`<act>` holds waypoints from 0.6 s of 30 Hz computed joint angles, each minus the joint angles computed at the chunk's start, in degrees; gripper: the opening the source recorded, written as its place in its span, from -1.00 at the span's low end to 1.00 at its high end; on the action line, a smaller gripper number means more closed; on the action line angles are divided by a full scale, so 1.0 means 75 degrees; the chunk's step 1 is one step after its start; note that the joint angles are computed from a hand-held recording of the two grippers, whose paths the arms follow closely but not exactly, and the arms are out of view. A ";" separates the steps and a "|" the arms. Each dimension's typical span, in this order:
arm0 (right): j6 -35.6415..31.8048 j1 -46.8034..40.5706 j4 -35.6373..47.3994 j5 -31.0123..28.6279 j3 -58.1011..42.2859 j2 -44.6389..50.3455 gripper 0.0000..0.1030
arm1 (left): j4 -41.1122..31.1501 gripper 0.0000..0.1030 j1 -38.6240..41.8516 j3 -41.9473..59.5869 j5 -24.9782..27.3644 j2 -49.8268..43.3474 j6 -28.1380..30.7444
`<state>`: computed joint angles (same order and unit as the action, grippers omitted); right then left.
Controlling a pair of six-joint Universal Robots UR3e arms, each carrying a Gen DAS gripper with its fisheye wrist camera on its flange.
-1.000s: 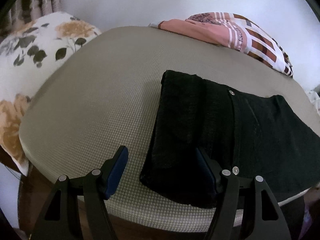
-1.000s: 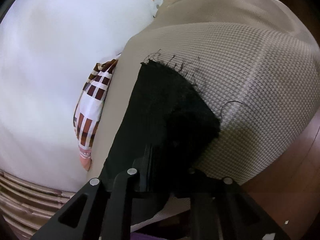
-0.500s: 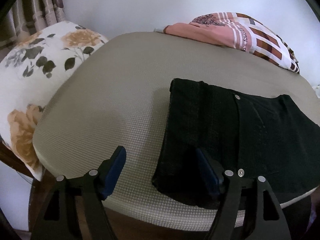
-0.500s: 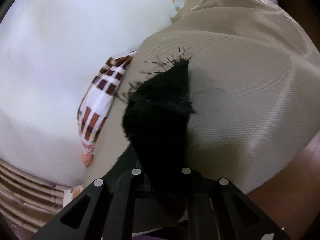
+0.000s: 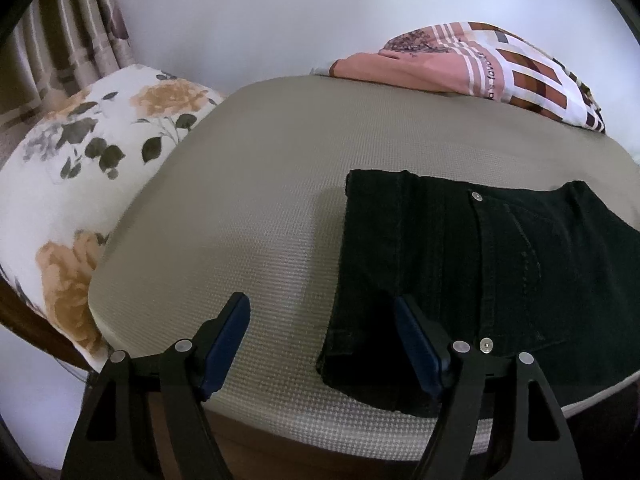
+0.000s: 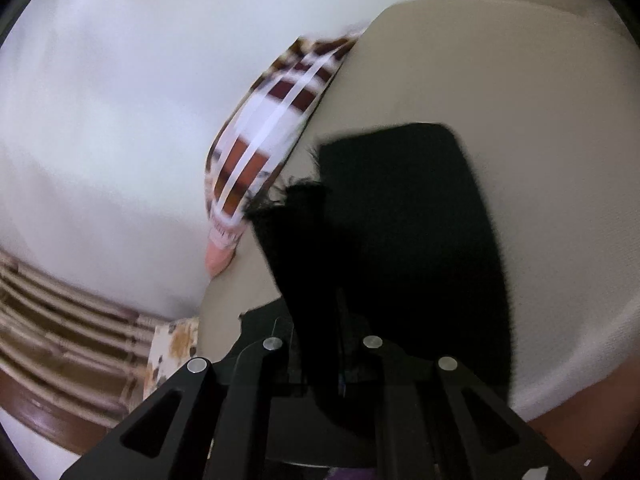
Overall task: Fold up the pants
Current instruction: 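Release the trousers and lift the left tool away from the waistband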
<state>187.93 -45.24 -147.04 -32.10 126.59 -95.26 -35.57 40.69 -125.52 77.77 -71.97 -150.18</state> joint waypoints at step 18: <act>0.1474 0.2565 -0.1931 -0.0557 -0.0742 0.1710 -0.79 | 0.0203 0.50 -0.0252 -0.0093 0.0234 -0.0025 0.0120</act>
